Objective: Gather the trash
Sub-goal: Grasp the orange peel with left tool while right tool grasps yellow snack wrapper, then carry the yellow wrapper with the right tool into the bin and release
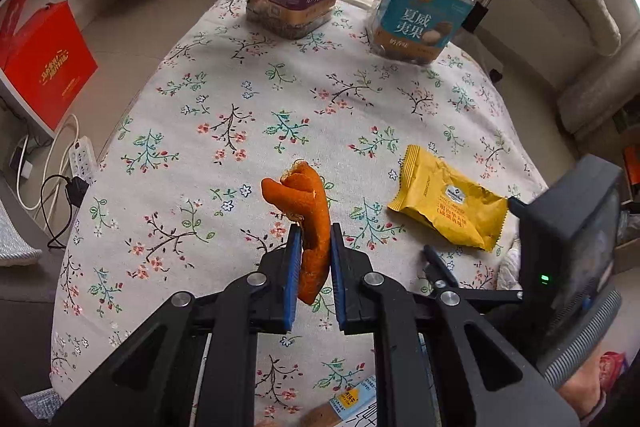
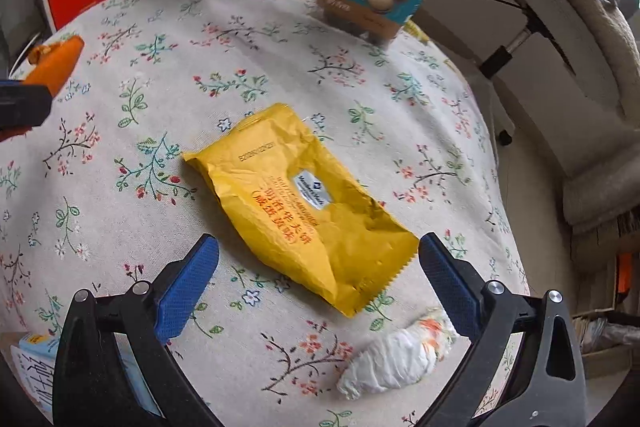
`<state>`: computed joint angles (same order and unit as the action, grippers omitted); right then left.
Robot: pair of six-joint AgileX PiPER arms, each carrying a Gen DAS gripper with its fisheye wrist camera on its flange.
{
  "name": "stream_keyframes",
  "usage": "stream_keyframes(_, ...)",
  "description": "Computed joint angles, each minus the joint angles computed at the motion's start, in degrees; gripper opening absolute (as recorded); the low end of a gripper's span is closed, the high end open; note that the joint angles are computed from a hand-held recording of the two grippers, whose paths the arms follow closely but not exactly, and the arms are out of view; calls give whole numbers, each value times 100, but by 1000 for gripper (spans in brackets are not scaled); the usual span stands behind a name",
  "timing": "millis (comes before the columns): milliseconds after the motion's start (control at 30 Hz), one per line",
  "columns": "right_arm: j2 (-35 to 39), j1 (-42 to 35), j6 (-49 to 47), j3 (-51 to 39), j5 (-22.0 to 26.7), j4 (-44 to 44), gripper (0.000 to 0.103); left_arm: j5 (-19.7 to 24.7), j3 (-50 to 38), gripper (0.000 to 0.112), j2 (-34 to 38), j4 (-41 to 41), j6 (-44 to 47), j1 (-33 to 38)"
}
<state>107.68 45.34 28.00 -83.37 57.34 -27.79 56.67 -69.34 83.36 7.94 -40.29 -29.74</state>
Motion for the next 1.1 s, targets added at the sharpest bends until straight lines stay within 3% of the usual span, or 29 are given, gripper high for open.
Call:
stream_keyframes(67,75,-114,-175,-176,-133,209,94,3,17,14,-124,-86,162,108)
stream_keyframes(133,173,-433,-536,-464,-135,944,78,9,14,14,-184,21,170,139)
stream_keyframes(167,200,-581,-670,-569,-137,1272,67,18,6,14,-194,99,141,136)
stream_keyframes(267,178,-826,-487,-665,-122,1612,17,-36,-4,14,-211,150,146,286)
stream_keyframes(400,-278,-1084,-188,-309,-575,2103,9,-68,-24,14,-371,224,121,494)
stream_keyframes(600,-1078,-1061,373,153,-1141,2408,6,-136,-28,14,-665,596,-100,405)
stream_keyframes(800,-1854,-728,1088,449,-1212,1903,6,-145,14,14,-925,1153,-576,-17)
stream_keyframes(1100,-3182,-225,2246,1589,-1236,883,6,68,69,14,-1011,2053,-1433,-1034)
